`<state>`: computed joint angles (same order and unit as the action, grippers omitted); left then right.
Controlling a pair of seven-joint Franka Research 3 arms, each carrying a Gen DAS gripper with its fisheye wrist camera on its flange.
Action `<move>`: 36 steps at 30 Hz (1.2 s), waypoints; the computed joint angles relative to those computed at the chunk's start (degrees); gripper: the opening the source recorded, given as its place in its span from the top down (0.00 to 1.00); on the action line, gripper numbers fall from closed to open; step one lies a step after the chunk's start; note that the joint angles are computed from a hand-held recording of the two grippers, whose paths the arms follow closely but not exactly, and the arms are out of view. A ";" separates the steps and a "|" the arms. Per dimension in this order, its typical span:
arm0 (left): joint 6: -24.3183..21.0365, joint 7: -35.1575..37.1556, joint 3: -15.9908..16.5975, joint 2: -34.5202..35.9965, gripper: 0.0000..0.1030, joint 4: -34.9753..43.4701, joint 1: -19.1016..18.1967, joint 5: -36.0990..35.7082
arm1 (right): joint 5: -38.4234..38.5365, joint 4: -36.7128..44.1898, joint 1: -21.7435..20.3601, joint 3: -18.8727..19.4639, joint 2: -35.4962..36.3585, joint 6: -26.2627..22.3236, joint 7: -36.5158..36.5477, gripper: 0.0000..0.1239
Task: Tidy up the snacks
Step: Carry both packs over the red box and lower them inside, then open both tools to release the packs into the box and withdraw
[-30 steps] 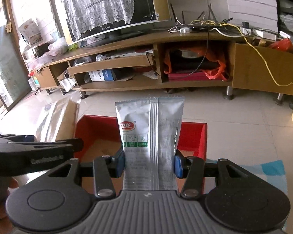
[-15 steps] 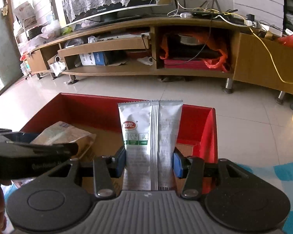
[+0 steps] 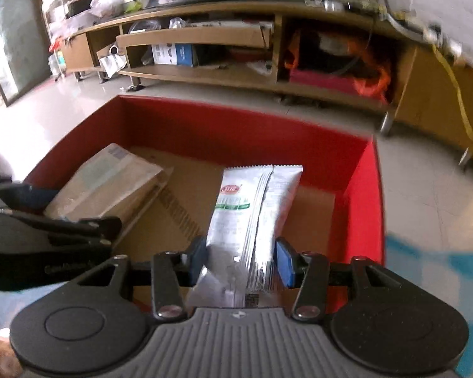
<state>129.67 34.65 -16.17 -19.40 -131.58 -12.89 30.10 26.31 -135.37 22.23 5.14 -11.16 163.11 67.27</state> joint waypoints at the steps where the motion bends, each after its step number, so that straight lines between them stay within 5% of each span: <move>1: -0.55 -0.16 -0.03 -0.48 0.32 -0.18 -0.22 -0.63 | 1.17 0.44 0.34 -0.57 -0.03 -1.63 -0.54 0.62; 8: -2.09 -1.07 -0.42 -3.02 0.30 -0.68 -0.69 -2.31 | -1.19 0.23 -0.97 -0.09 -2.43 -6.26 1.57 0.62; 14: -3.65 -2.99 -2.51 -4.43 0.24 0.03 -0.60 1.60 | -3.17 -1.81 -1.34 0.84 -5.45 -4.13 2.56 0.51; 36: -5.54 -2.97 -3.41 -19.55 0.16 -6.37 -4.28 -1.62 | -3.65 -11.69 1.29 0.67 -24.04 -7.14 7.17 0.47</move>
